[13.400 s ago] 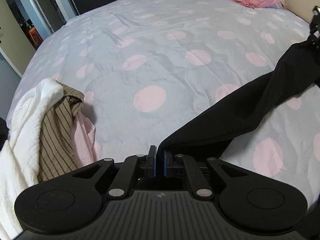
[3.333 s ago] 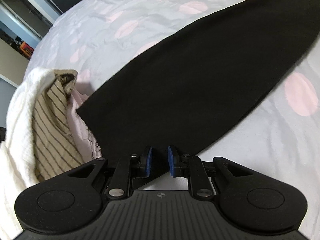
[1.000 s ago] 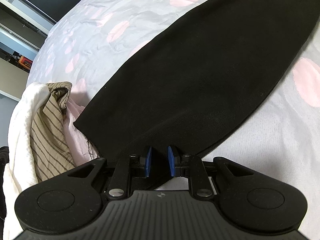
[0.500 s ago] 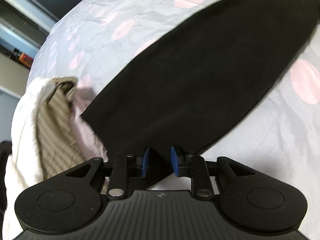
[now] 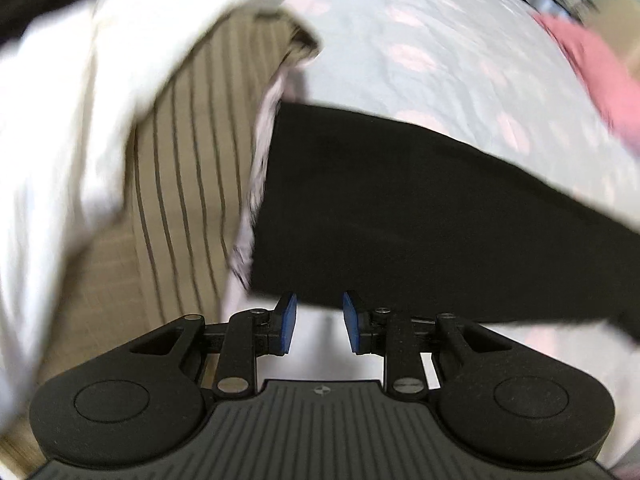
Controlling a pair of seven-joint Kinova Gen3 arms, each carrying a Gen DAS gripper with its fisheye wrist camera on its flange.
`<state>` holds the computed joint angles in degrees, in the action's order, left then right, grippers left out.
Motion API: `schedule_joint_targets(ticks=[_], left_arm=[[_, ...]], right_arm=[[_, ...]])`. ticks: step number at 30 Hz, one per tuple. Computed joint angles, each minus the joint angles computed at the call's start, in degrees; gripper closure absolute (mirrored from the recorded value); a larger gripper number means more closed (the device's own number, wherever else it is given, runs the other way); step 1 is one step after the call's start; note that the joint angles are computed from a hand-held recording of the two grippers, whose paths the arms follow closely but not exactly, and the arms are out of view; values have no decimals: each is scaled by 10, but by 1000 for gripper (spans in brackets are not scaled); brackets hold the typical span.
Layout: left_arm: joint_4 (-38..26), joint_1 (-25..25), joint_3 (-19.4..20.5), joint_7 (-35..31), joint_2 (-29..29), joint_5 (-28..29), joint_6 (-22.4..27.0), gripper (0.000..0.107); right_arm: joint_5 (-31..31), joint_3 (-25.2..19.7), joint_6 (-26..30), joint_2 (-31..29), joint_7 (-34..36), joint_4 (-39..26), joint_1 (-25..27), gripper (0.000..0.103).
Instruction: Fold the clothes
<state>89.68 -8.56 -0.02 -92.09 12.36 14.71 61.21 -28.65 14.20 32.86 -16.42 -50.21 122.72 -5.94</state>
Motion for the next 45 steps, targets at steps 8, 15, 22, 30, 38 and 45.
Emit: schedule_joint_targets(ticks=[8, 15, 22, 30, 38, 45], left_arm=[[36, -27, -10, 104, 19, 80, -40, 63], [23, -18, -7, 184, 40, 61, -50, 59], [7, -6, 2, 204, 55, 40, -83, 61], [-13, 50, 9, 221, 41, -42, -136, 96], [29, 89, 48, 86, -27, -54, -254, 98], [41, 183, 80, 18, -45, -116, -317, 99]], right_arm=[[-7, 0, 12, -17, 9, 0, -12, 35], [35, -33, -13, 16, -36, -8, 11, 27], [42, -41, -9, 48, -56, -22, 17, 27], [25, -44, -6, 50, -27, -26, 18, 27], [19, -36, 48, 61, -20, -64, 33, 27], [11, -27, 163, 100, 5, -162, 83, 27]])
